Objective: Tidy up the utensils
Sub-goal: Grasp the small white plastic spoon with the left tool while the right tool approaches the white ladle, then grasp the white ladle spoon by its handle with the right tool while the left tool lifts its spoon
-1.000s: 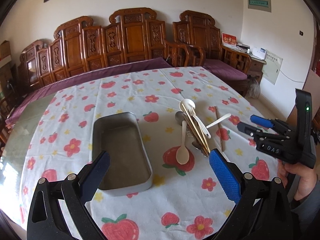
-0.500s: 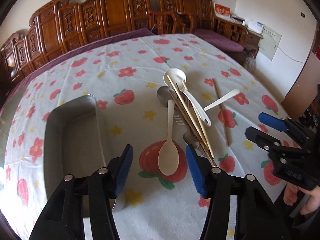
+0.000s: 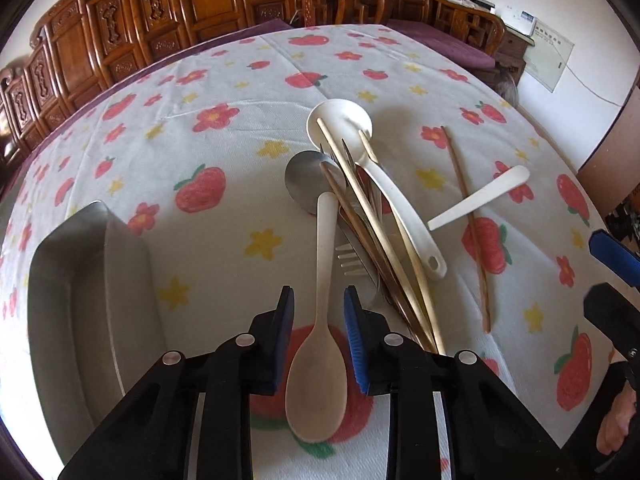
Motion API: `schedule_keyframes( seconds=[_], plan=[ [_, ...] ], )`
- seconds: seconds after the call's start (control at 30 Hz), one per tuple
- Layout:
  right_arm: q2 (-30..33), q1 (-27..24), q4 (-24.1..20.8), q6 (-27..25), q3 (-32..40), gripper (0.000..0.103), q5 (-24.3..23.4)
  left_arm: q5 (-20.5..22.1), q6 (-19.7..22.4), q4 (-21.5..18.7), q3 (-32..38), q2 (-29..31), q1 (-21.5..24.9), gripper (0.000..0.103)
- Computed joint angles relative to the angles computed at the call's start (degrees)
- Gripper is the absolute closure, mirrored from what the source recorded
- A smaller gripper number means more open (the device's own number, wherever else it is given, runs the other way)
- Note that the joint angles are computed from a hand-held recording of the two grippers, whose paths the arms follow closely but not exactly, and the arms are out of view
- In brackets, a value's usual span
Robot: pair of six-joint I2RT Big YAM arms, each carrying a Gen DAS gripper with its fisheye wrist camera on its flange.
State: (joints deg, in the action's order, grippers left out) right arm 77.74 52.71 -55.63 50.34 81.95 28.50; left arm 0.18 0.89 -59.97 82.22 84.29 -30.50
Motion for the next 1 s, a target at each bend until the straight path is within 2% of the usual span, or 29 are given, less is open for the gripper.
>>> schedule_keyframes(
  seconds=[0.13, 0.3, 0.47, 0.63, 0.77, 0.93, 1.0],
  plan=[
    [1.1, -0.1, 0.1, -1.0, 0.6, 0.036, -0.9, 2.2, -0.2, 0.1, -0.2, 1.1, 0.8, 0.097],
    [1.9, -0.4, 0.5, -2.2, 1.3, 0.036, -1.7, 4.0, 0.0, 1.7, -2.7, -1.0, 1.7, 0.097],
    [3.4, -0.9, 0.4, -3.0, 2.6, 0.036, -2.8, 5.1, 0.7, 3.6, -6.4, -6.1, 2.2, 0.097],
    [5.4, -1.2, -0.9, -3.7, 4.3, 0.038, -3.7, 8.6, 0.1, 5.4, -9.8, -11.7, 4.0, 0.097],
    [6.4, -1.6, -0.9, -4.1, 5.5, 0.041, -4.3, 10.7, -0.1, 5.6, -9.9, -13.3, 4.9, 0.097],
    [9.8, -3.1, -2.8, -7.0, 10.4, 0.061, -4.8, 13.4, 0.7, 5.5, -9.9, -14.9, 6.1, 0.097],
    [12.5, -4.4, -4.8, -7.9, 13.4, 0.062, -6.2, 14.1, 0.9, 5.4, -9.8, -15.4, 6.6, 0.097]
  ],
)
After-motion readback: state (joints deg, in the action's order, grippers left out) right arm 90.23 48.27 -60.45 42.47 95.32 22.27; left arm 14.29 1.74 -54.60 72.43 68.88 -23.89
